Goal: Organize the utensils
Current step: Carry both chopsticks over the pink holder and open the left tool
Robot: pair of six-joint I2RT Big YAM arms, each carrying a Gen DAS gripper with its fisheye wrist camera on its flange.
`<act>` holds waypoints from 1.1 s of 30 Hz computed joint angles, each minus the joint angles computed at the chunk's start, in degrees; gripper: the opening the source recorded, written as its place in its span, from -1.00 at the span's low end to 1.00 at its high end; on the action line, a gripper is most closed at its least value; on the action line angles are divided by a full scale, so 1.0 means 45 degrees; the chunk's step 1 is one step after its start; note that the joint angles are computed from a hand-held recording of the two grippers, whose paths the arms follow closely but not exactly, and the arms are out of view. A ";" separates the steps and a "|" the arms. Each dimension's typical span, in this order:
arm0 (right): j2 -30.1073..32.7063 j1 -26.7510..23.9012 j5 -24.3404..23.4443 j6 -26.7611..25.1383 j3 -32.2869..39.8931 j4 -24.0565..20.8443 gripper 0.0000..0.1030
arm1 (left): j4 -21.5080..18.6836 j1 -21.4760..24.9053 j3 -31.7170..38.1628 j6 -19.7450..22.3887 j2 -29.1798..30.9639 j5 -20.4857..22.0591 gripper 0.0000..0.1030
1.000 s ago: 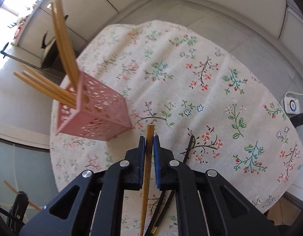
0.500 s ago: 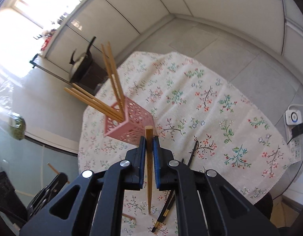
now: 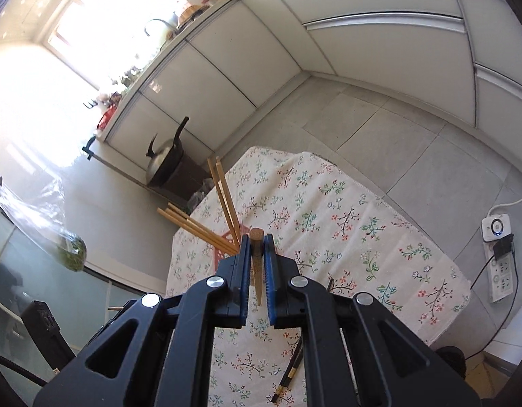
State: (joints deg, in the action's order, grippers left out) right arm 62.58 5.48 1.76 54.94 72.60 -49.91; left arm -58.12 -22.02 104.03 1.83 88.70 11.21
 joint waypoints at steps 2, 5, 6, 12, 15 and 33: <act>-0.0230 -0.0176 -0.0102 0.0043 -0.0059 0.0025 -0.85 | 0.0031 0.0000 0.0280 -0.0193 0.0070 0.0044 -0.91; -0.0550 -0.0412 -0.0273 0.0087 -0.0168 0.0139 -0.85 | 0.0015 0.0020 0.0907 -0.0418 0.0266 0.0043 -0.91; -0.0642 -0.0475 -0.0332 0.0100 -0.0203 0.0167 -0.85 | -0.0034 0.0035 0.1249 -0.0518 0.0374 0.0091 -0.91; -0.1103 -0.0888 -0.0771 0.0133 -0.0426 0.0370 -0.85 | 0.0135 0.0096 0.2470 -0.1171 0.0657 0.0427 -0.91; -0.1205 -0.1046 -0.0885 0.0027 -0.0437 0.0397 -0.85 | 0.0157 0.0019 0.3172 -0.1494 0.0943 0.0421 -0.91; -0.0957 -0.1645 -0.1660 -0.0126 -0.0489 0.0315 -0.85 | -0.0342 -0.0024 0.5036 -0.3765 0.3203 -0.0226 -0.69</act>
